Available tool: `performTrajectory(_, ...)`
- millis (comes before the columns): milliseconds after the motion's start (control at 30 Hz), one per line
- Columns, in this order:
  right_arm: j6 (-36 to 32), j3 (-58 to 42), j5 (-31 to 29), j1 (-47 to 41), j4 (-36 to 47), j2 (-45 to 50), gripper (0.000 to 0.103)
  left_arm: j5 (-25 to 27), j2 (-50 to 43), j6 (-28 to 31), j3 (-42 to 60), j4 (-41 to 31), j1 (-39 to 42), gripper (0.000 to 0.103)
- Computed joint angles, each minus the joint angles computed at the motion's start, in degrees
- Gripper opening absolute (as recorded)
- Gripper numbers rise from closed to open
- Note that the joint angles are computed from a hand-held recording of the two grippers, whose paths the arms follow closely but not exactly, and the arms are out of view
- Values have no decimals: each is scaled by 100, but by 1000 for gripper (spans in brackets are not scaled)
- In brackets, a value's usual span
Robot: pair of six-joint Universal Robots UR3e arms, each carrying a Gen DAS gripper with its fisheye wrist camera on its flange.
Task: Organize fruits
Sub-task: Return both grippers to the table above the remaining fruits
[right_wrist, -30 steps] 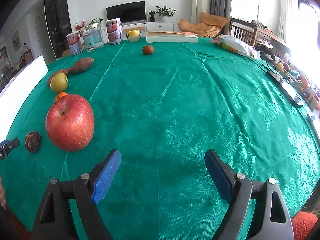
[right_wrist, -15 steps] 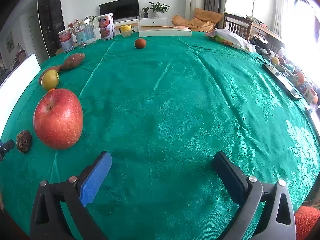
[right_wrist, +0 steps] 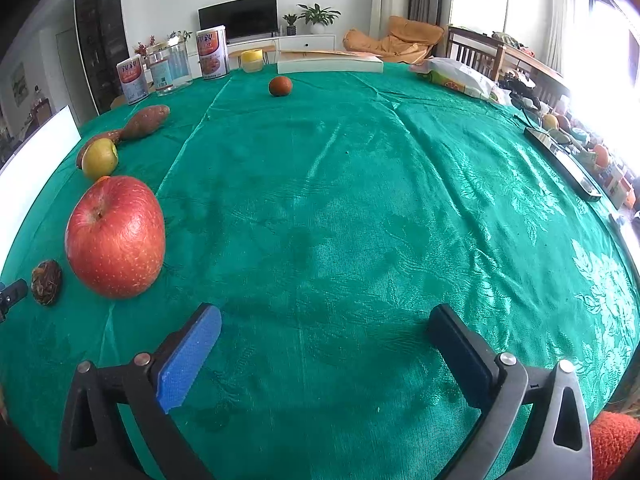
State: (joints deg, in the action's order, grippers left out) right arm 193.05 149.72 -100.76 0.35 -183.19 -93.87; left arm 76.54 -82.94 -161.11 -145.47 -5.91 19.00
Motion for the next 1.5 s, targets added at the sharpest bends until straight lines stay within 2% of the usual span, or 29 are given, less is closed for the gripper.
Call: performTrajectory(1500, 19, -40, -31, 49, 48, -3, 103, -70, -31, 58, 33, -49, 13, 102)
